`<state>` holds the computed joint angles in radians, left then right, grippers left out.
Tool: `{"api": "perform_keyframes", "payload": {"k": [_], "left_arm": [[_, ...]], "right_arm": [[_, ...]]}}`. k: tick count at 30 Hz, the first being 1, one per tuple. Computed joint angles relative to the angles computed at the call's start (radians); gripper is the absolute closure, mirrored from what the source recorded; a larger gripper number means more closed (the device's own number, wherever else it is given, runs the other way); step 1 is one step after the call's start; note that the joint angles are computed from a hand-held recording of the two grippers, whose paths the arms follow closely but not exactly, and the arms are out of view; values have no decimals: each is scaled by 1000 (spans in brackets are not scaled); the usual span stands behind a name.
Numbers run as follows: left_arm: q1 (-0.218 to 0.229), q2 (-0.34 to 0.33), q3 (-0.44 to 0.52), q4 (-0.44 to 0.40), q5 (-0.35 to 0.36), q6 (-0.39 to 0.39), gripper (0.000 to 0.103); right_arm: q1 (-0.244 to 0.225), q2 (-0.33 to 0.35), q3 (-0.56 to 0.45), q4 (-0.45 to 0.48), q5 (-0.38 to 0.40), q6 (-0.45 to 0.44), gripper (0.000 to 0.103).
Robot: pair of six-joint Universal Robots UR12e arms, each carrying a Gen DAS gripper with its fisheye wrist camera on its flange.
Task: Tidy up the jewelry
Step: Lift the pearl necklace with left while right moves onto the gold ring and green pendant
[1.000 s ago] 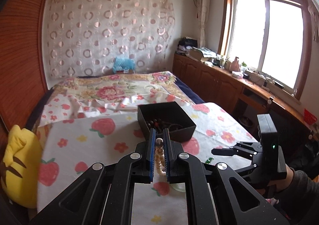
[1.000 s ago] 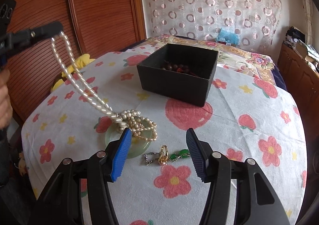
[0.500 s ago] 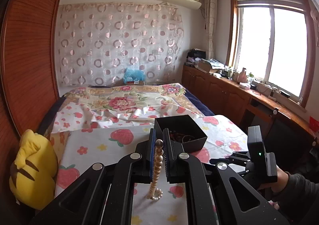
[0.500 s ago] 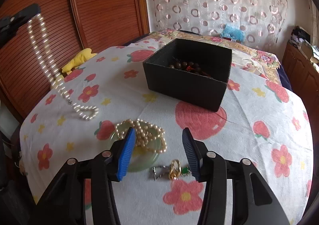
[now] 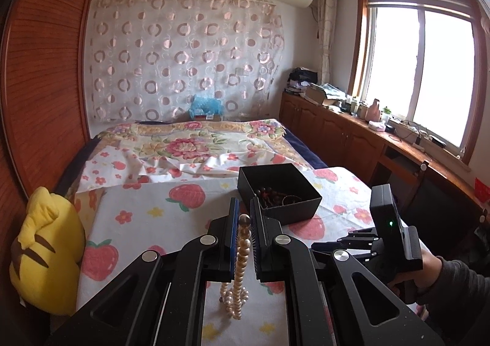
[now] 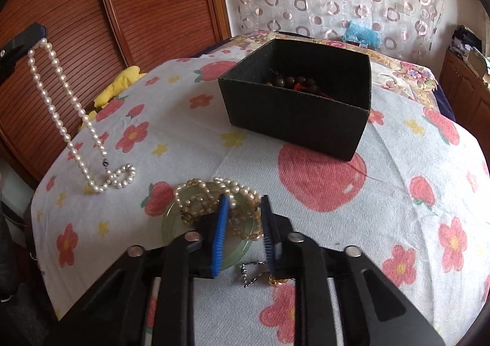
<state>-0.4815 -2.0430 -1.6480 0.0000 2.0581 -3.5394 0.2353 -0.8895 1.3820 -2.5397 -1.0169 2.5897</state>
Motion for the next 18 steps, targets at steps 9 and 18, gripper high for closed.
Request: {"api": "perform_keyframes", "payload": {"k": [9, 18], "left_arm": [[-1, -7, 6, -8, -10, 5, 96], [-1, -15, 13, -12, -15, 7, 96]], "right_arm": [[-9, -6, 10, -25, 15, 3, 93], [-20, -21, 19, -93, 40, 22, 98]]}}
